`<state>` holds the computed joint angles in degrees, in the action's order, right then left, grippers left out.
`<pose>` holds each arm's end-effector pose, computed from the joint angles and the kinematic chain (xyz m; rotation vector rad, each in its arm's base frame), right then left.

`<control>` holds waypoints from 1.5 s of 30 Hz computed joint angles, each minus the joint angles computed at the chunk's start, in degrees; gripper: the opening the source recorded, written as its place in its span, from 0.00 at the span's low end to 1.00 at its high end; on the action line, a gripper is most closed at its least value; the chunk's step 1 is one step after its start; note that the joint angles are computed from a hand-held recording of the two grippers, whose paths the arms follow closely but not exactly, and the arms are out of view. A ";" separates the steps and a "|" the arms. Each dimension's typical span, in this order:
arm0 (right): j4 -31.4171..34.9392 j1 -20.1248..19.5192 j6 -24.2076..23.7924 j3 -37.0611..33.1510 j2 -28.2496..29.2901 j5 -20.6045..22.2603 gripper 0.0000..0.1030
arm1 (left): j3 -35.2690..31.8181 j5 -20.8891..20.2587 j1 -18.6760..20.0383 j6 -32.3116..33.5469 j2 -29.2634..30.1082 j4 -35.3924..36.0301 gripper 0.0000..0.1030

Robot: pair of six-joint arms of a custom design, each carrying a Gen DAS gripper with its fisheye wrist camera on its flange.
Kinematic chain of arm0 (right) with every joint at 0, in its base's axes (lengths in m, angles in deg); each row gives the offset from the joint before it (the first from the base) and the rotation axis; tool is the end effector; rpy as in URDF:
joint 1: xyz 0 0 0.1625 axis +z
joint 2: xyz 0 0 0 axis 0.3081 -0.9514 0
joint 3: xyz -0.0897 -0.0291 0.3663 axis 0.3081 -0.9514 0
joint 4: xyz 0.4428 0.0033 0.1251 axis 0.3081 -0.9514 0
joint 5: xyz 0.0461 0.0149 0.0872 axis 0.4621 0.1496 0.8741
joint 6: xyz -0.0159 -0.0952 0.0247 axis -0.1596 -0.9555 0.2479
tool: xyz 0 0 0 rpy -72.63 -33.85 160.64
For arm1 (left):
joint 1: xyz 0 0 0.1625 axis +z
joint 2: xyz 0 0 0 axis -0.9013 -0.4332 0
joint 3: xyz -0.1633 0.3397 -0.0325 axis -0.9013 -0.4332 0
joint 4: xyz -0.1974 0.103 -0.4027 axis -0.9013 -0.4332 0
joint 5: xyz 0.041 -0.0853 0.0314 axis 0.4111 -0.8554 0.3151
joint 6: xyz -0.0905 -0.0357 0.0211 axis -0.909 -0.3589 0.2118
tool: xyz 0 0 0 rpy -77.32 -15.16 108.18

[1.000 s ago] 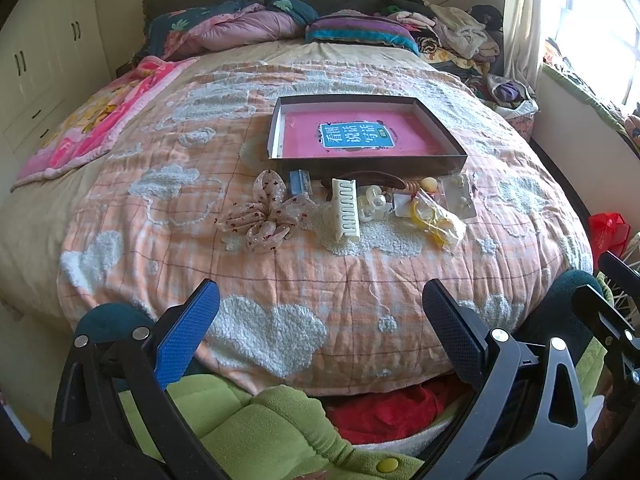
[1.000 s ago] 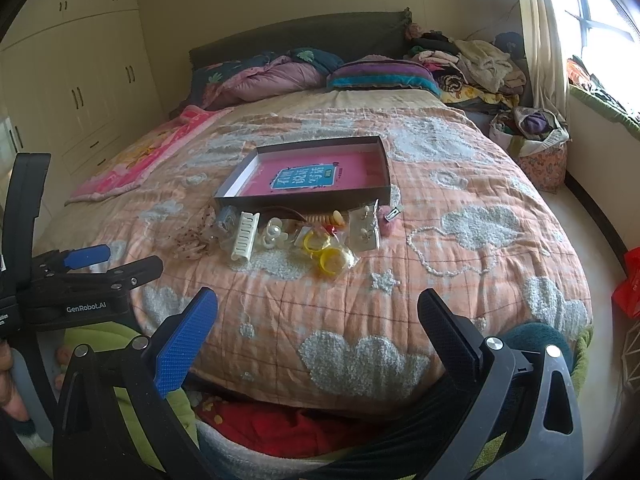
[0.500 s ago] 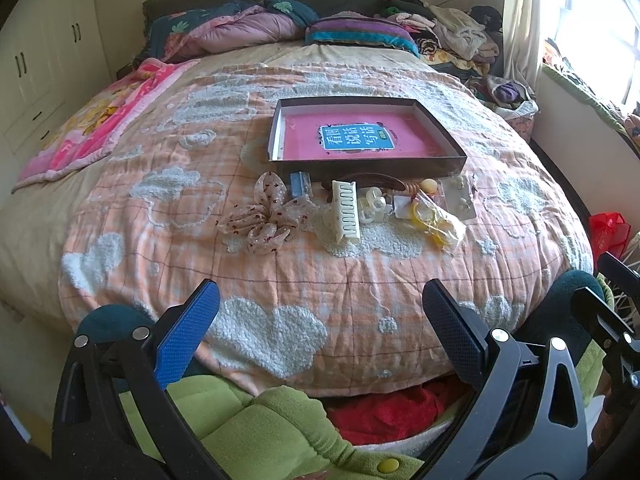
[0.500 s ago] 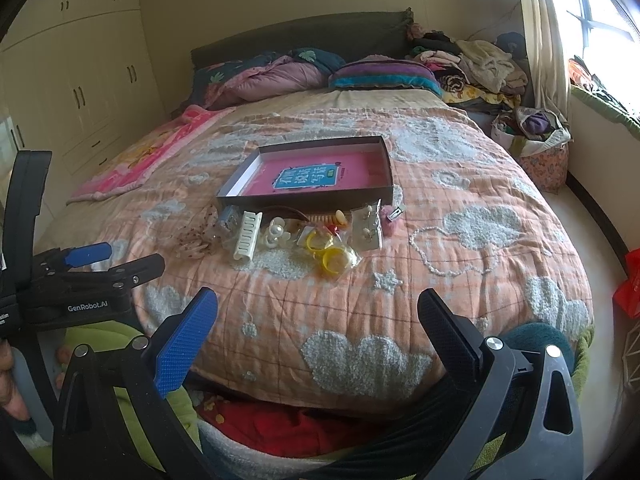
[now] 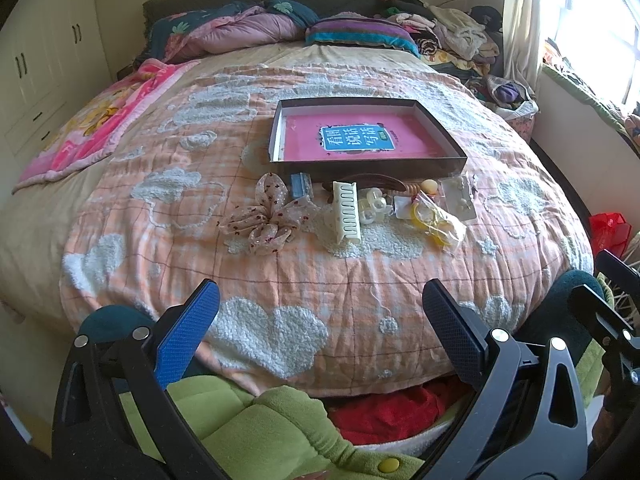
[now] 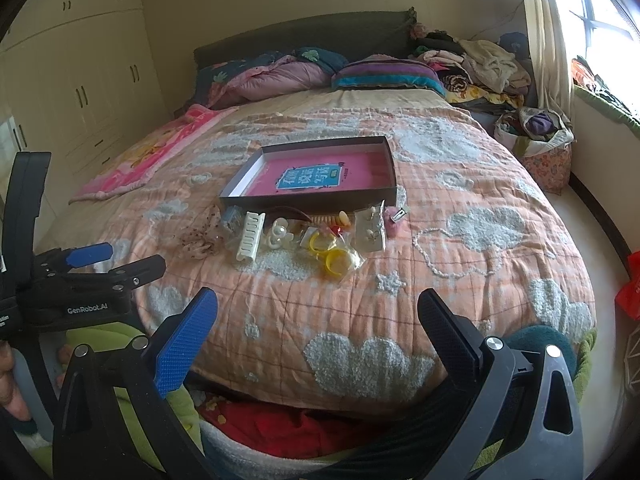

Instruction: Organize jewelry

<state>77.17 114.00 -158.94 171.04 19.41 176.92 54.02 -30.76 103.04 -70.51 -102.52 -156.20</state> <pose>0.4032 -0.3731 0.1777 0.2650 -2.2663 1.1094 -0.2434 -0.4582 0.3469 0.7067 2.3306 -0.6816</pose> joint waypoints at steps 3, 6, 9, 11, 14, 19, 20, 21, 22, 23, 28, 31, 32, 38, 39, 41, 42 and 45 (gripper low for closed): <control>-0.01 -0.11 -0.14 -0.11 0.11 -0.06 0.96 | -0.11 0.39 -0.01 -0.08 0.06 0.30 0.92; 0.40 -0.34 -0.35 -0.29 0.18 -0.33 0.96 | -0.35 0.64 0.46 0.65 0.25 -0.12 0.92; 0.65 -1.12 -0.89 -1.35 0.63 -0.50 0.96 | -1.28 0.75 1.87 0.59 0.86 -0.43 0.92; 0.66 -1.78 -2.06 -2.54 1.14 -1.25 0.96 | -2.01 0.81 2.85 0.46 1.19 -0.51 0.92; 0.54 -2.41 -5.39 -4.99 2.66 -1.68 0.96 | -3.64 2.35 4.75 0.59 1.80 -0.92 0.92; 0.84 -3.35 -9.74 -9.21 5.10 -4.37 0.96 | -6.65 3.50 7.69 0.83 3.05 -2.04 0.92; 0.97 -3.64 -10.51 -9.97 5.56 -5.22 0.96 | -7.22 3.55 8.21 1.26 3.41 -2.56 0.92; 1.58 -3.86 -10.73 -10.96 6.14 -6.05 0.96 | -8.02 3.86 8.82 1.53 3.99 -2.84 0.92; 2.27 -4.13 -10.65 -11.95 6.65 -6.91 0.96 | -8.77 3.81 9.30 1.92 4.52 -3.06 0.92; 2.33 -4.51 -10.87 -12.61 6.90 -7.96 0.96 | -9.59 3.56 9.92 2.98 5.25 -4.02 0.92; 2.12 -5.66 -12.55 -15.68 8.26 -10.04 0.96 | -12.84 1.74 11.65 6.91 9.02 -6.91 0.92; 1.73 -6.98 -12.04 -16.68 8.60 -10.31 0.96 | -15.06 0.51 12.64 8.94 12.43 -7.13 0.92; 1.45 -7.59 -11.83 -16.52 8.38 -10.64 0.96 | -15.74 -0.37 13.07 9.59 13.51 -7.16 0.92; -0.03 -10.23 -10.59 -14.65 8.05 -7.39 0.96 | -18.65 -6.09 16.21 15.56 20.03 -9.20 0.92; -0.25 -10.71 -10.45 -13.95 7.90 -7.12 0.96 | -19.19 -5.67 16.65 15.76 21.19 -8.85 0.92; -0.09 -11.68 -10.00 -12.86 7.71 -7.01 0.96 | -19.80 -4.56 17.21 16.40 22.83 -8.28 0.92; -0.03 -12.08 -9.73 -12.53 7.77 -6.88 0.96 | -19.96 -3.87 17.53 16.98 23.58 -8.33 0.92; 0.36 -13.75 -8.83 -11.35 7.79 -7.52 0.96 | -20.13 -3.32 18.41 18.74 24.64 -8.48 0.91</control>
